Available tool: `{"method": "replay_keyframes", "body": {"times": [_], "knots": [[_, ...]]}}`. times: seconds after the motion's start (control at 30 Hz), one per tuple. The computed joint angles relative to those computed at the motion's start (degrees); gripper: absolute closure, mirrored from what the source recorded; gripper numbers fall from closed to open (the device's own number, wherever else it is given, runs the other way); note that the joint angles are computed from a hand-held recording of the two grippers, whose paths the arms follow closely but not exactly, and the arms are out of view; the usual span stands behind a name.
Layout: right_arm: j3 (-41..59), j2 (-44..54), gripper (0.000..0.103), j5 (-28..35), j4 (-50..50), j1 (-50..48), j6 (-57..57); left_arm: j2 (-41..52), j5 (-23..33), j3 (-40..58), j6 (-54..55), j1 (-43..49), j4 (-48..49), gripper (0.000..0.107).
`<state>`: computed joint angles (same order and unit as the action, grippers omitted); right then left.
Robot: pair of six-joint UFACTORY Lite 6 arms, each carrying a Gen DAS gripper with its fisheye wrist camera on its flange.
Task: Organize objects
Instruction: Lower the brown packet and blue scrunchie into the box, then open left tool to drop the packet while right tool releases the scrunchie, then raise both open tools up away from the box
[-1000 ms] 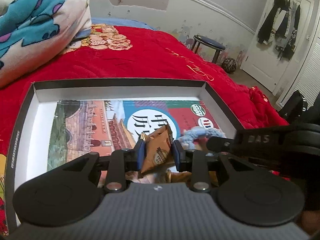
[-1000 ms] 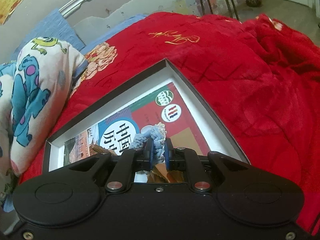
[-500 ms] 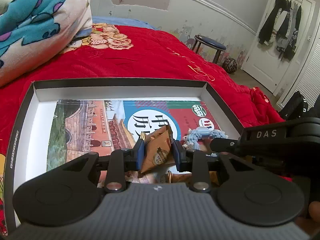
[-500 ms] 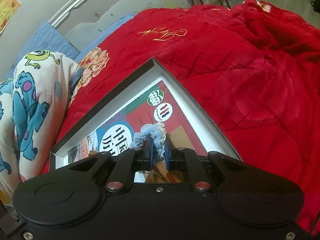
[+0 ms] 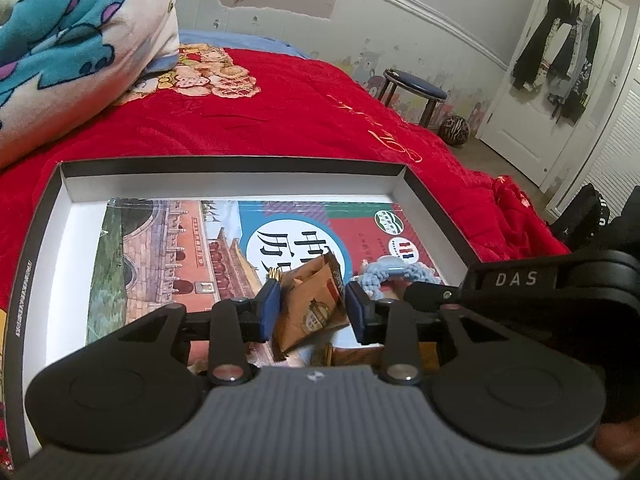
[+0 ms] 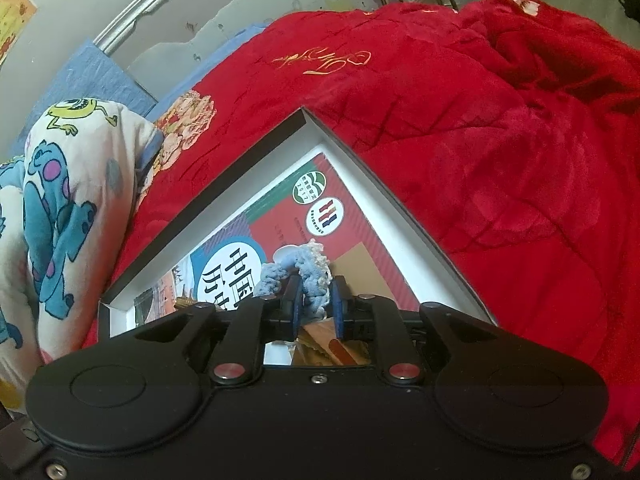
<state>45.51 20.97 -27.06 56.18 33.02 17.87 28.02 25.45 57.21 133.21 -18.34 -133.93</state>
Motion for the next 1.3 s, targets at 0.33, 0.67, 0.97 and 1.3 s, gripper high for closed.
{"method": "replay_keyframes", "body": {"times": [0.33,0.67,0.97,1.3], "knots": [[-5.6,-6.8,0.06,-3.2,-4.0,2.5,6.7,-6.2,1.2,-3.7,-4.8,2.1,5.2,0.023],[-13.8,-18.9,0.02,-15.2,-0.5,10.6,6.3,-17.7,3.3,-8.4,-17.7,6.5,18.6,0.017],[-5.5,-19.0,0.003,-30.6,26.2,27.7,-24.1,-37.4,9.2,-17.9,-22.6,18.2,32.2,0.009],[7.4,-9.6,0.0,-40.3,42.3,38.6,-35.6,-57.2,24.4,-29.9,-19.9,37.1,46.9,0.004]]}}
